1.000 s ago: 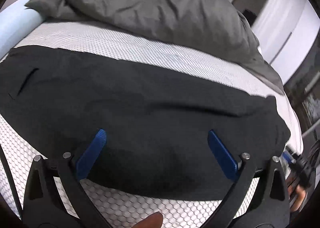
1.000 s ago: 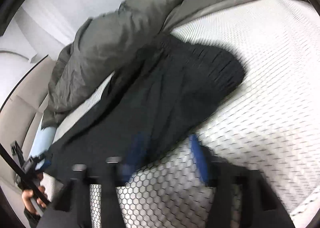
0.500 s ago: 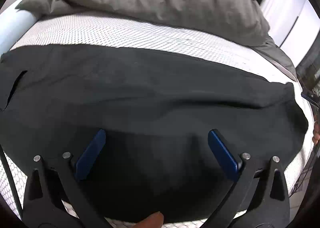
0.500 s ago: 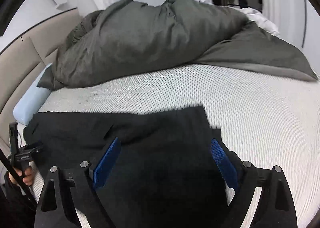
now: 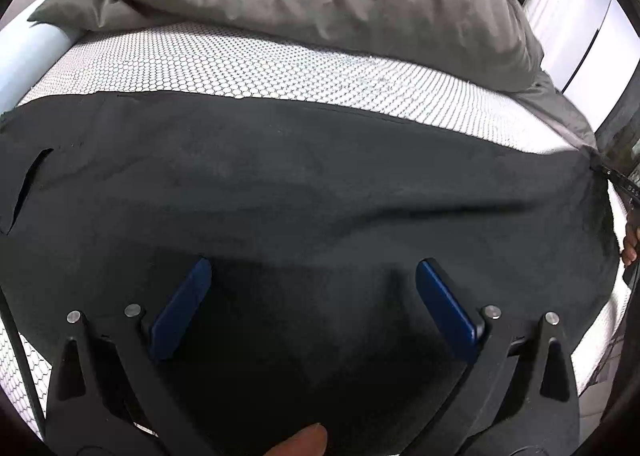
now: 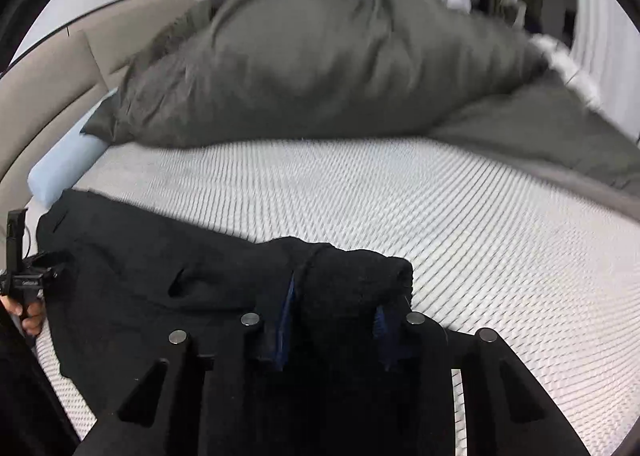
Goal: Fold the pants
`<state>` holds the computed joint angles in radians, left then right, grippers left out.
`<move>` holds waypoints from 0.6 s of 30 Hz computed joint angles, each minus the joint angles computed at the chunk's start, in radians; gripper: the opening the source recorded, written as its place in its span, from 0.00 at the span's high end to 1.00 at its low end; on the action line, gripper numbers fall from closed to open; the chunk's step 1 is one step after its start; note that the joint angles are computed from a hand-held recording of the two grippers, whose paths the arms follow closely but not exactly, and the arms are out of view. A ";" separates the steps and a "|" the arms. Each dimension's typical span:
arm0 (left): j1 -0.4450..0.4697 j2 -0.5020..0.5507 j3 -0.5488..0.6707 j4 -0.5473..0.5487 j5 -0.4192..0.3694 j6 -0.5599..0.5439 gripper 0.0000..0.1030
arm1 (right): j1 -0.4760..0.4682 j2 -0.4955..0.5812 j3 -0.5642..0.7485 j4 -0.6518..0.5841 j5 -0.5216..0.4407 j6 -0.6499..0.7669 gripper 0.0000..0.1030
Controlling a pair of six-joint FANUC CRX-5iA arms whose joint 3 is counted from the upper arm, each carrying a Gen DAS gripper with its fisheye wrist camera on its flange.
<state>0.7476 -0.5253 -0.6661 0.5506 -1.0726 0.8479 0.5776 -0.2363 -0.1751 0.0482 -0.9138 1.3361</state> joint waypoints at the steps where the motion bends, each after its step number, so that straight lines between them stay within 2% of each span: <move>1: 0.003 -0.002 -0.002 0.008 0.000 -0.002 0.01 | 0.003 -0.008 -0.015 0.042 0.025 -0.046 0.69; 4: -0.005 -0.003 0.000 0.000 0.010 0.013 0.01 | 0.023 0.004 -0.045 0.181 0.024 -0.229 0.66; 5: -0.011 -0.003 0.002 -0.010 0.017 0.027 0.01 | 0.027 0.042 -0.032 0.226 -0.019 -0.297 0.65; 7: -0.022 -0.006 0.006 -0.026 0.028 0.048 0.01 | 0.026 0.115 0.011 0.240 -0.112 -0.348 0.50; 9: -0.020 -0.011 0.005 -0.022 0.028 0.050 0.01 | 0.034 0.133 0.017 0.272 -0.156 -0.387 0.42; 11: -0.014 -0.028 -0.001 -0.016 0.023 0.044 0.01 | 0.058 0.088 -0.025 0.327 -0.133 -0.444 0.25; 12: -0.011 -0.037 -0.005 -0.010 0.022 0.033 0.01 | 0.072 0.059 -0.046 0.357 -0.129 -0.481 0.12; 16: -0.004 -0.083 -0.017 0.019 -0.012 -0.013 0.01 | 0.149 -0.092 -0.135 0.459 -0.176 -0.633 0.10; 18: 0.004 -0.120 -0.031 0.065 -0.073 -0.059 0.01 | 0.212 -0.199 -0.207 0.488 -0.190 -0.767 0.07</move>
<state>0.7517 -0.6450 -0.6971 0.6157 -1.1455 0.7892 0.7896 -0.4357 -0.3823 0.5365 -1.1039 0.5692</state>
